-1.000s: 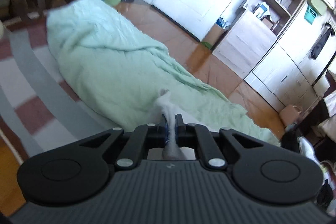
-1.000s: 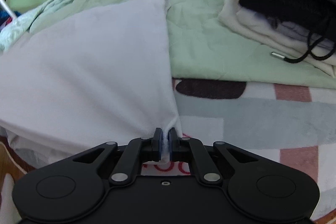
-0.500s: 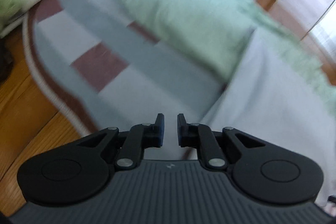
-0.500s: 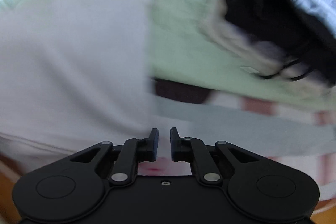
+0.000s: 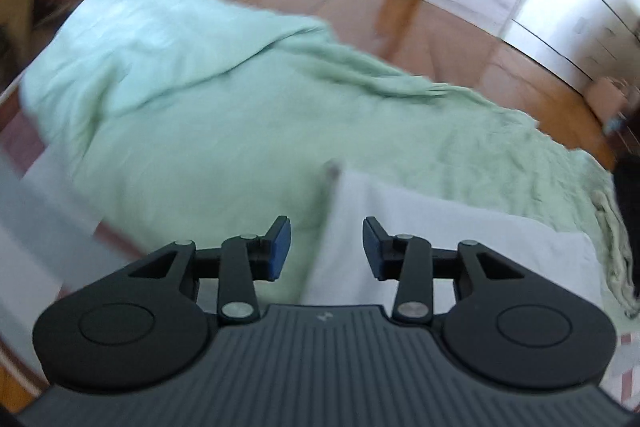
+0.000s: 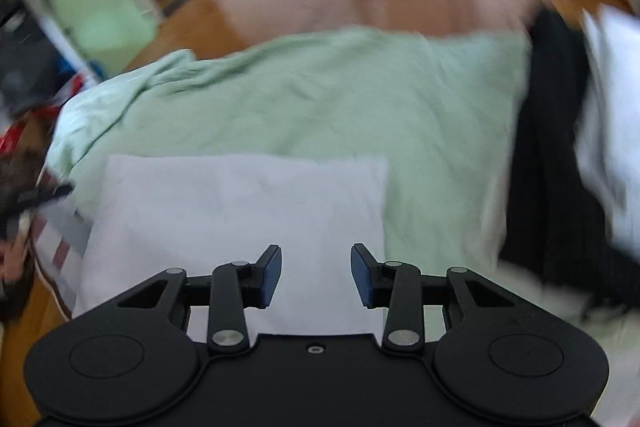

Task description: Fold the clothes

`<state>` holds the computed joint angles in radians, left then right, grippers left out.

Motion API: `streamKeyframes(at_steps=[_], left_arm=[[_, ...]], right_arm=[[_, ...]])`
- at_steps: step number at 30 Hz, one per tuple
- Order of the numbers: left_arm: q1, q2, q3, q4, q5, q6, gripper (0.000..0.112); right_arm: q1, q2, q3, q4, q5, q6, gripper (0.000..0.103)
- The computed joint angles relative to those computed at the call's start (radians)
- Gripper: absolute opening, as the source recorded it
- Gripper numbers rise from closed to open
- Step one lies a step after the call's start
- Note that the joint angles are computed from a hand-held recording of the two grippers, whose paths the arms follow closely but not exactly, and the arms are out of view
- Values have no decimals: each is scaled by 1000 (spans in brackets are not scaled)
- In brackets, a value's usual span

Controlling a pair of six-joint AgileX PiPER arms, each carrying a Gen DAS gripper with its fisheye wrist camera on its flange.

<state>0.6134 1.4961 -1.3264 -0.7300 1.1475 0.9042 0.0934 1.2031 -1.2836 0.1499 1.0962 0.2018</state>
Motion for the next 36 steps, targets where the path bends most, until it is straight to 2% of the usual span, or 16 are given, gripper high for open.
streamKeyframes(at_steps=[2, 6, 8, 11, 16, 17, 19, 20, 21, 22, 23, 26, 28, 31, 33, 36], left_arm=[[-63, 14, -9, 27, -47, -7, 41], [-178, 69, -33, 126, -139, -97, 41], [-202, 113, -64, 136, -128, -138, 41], [-219, 162, -98, 129, -107, -171, 32], [-275, 161, -75, 162, -189, -156, 32], [-285, 156, -64, 169, -213, -145, 37], [-300, 152, -43, 181, -259, -137, 44], [-301, 150, -30, 168, -275, -111, 38], [-289, 149, -12, 122, -278, -47, 11], [-285, 135, 17, 97, -303, 5, 3], [-296, 101, 62, 107, -369, 34, 3], [-342, -2, 176, 218, -599, -47, 3], [-335, -26, 188, 187, -633, -51, 3], [-364, 1, 173, 258, -660, -120, 4], [-406, 24, 175, 421, -707, -266, 9], [-430, 23, 197, 697, -765, -533, 20]], right_arm=[[-36, 69, -70, 30, -1, -119, 46], [-164, 201, -72, 169, -64, -163, 46], [-169, 235, -29, 157, -150, -146, 46], [-204, 306, 1, 208, -227, -134, 46], [-214, 385, 48, 237, -337, 28, 56], [-217, 400, 56, 246, -357, 59, 57], [-214, 426, 75, 280, -385, 1, 57], [-226, 435, 101, 356, -404, -87, 57], [-235, 433, 124, 438, -410, -179, 49], [-224, 407, 157, 480, -439, -254, 34], [-199, 382, 184, 482, -477, -288, 9], [-74, 197, 320, 269, -720, -202, 7], [-38, 136, 331, 113, -766, -84, 7], [-35, 168, 265, -19, -720, -27, 6], [-23, 232, 215, -148, -673, 81, 7], [7, 373, 92, -425, -481, 344, 13]])
